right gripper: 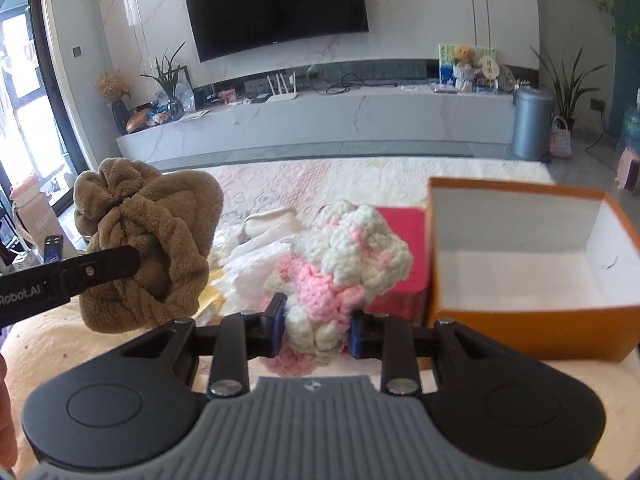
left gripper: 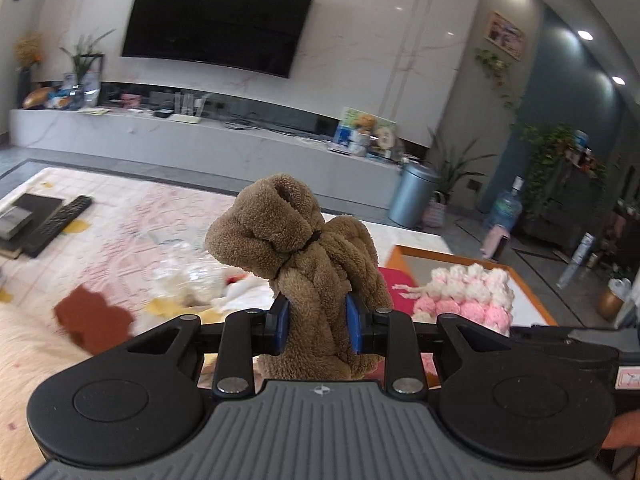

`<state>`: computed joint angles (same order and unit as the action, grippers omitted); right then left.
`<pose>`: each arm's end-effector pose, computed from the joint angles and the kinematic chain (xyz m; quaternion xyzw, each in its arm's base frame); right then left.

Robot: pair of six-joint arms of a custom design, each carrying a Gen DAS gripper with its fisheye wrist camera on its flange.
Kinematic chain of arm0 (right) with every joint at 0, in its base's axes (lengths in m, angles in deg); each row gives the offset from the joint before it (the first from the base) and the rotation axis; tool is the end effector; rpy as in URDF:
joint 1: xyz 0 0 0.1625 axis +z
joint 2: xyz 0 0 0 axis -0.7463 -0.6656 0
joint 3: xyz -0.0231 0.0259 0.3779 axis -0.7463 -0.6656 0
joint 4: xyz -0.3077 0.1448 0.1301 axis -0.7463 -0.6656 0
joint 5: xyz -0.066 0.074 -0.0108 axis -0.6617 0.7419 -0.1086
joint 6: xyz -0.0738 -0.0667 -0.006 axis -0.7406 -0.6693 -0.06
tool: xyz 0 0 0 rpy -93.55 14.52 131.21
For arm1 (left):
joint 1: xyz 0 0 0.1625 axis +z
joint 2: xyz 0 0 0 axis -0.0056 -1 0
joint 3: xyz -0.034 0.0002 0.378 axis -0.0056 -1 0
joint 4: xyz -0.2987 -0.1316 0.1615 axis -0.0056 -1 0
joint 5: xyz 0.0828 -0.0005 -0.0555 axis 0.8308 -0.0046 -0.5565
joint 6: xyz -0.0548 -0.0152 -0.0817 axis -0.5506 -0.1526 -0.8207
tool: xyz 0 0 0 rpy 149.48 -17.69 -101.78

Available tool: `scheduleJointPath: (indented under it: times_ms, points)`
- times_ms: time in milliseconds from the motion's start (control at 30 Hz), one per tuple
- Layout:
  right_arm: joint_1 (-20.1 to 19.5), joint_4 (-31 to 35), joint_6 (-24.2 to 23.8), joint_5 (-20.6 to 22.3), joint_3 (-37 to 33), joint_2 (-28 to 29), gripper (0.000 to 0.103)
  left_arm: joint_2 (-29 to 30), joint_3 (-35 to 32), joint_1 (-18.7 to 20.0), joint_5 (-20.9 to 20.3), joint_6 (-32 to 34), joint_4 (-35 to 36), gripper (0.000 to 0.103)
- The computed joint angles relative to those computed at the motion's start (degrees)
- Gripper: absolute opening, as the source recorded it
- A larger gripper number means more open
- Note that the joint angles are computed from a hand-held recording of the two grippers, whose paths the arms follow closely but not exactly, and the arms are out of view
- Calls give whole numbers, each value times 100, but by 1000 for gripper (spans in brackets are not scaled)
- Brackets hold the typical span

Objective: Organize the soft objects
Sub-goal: 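Carry the towel and crocheted ball with both tools over the orange box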

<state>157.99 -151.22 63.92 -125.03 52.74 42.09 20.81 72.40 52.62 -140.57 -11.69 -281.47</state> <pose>0.2378 -0.4524 0.1236 0.1426 -0.8546 0.4052 0.2917 -0.1250 -0.4622 0.2004 0.2579 0.8679 -0.3985 0.1461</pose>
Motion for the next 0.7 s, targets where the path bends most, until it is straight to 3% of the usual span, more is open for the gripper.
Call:
scheduleJointPath:
  times_ms: [200,333,567,700]
  points:
    - [-131,313,-486,-396,50,-668,30,511,-778,-40,-649,364,570,33]
    - [-303,372,-1075,-758,-170,-824,30,1017,-1489,-42,-998,464,1131,33]
    - [-890,1370,-1031,-706,-576,-1088,30,1839,-2953,149,-1391,352,2910,33]
    - [-1196,2434,-734,-562,-927,-1139,30,2192,-3444,104,-1160,540,3526,33]
